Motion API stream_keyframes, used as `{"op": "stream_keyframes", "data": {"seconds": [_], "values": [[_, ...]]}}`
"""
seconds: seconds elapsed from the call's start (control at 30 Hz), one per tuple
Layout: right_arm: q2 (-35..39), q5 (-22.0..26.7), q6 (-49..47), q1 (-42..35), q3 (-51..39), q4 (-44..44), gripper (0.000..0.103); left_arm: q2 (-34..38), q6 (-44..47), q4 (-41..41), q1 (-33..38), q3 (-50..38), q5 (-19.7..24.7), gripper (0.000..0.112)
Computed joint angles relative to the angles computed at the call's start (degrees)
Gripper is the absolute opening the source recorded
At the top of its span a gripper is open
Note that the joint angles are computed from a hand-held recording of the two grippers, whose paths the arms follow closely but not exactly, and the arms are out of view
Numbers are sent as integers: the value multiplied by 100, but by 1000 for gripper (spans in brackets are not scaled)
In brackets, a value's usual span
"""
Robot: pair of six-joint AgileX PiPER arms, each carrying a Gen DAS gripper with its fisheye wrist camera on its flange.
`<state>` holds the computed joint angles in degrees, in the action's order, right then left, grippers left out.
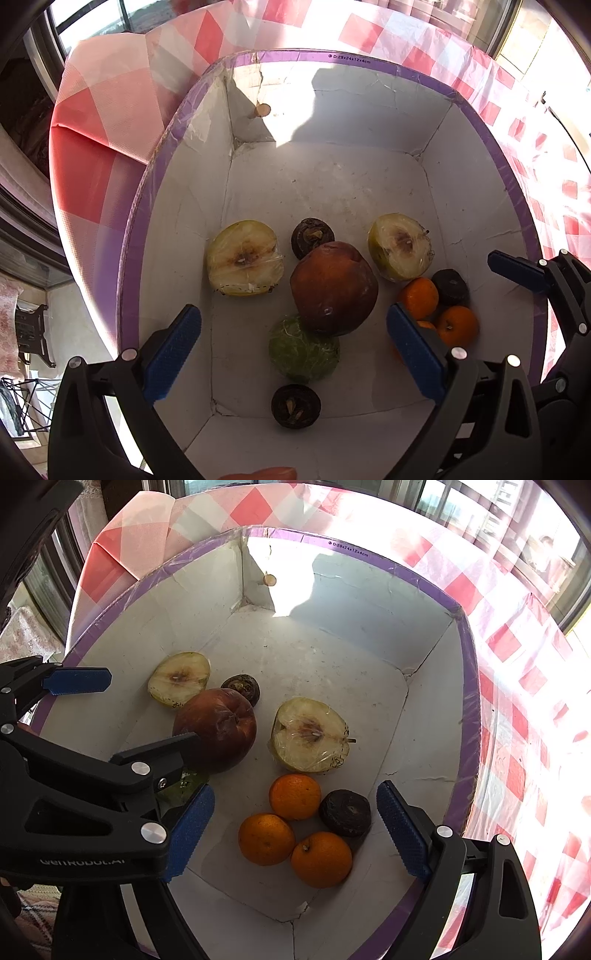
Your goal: Organize fruits
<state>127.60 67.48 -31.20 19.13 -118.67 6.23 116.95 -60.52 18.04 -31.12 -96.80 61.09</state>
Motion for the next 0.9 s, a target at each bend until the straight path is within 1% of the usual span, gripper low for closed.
{"op": "stream_keyframes", "data": {"seconds": [0.9], "values": [[-84, -142, 25, 30, 187, -104, 86, -40, -93, 40, -40, 82, -55, 101]]}}
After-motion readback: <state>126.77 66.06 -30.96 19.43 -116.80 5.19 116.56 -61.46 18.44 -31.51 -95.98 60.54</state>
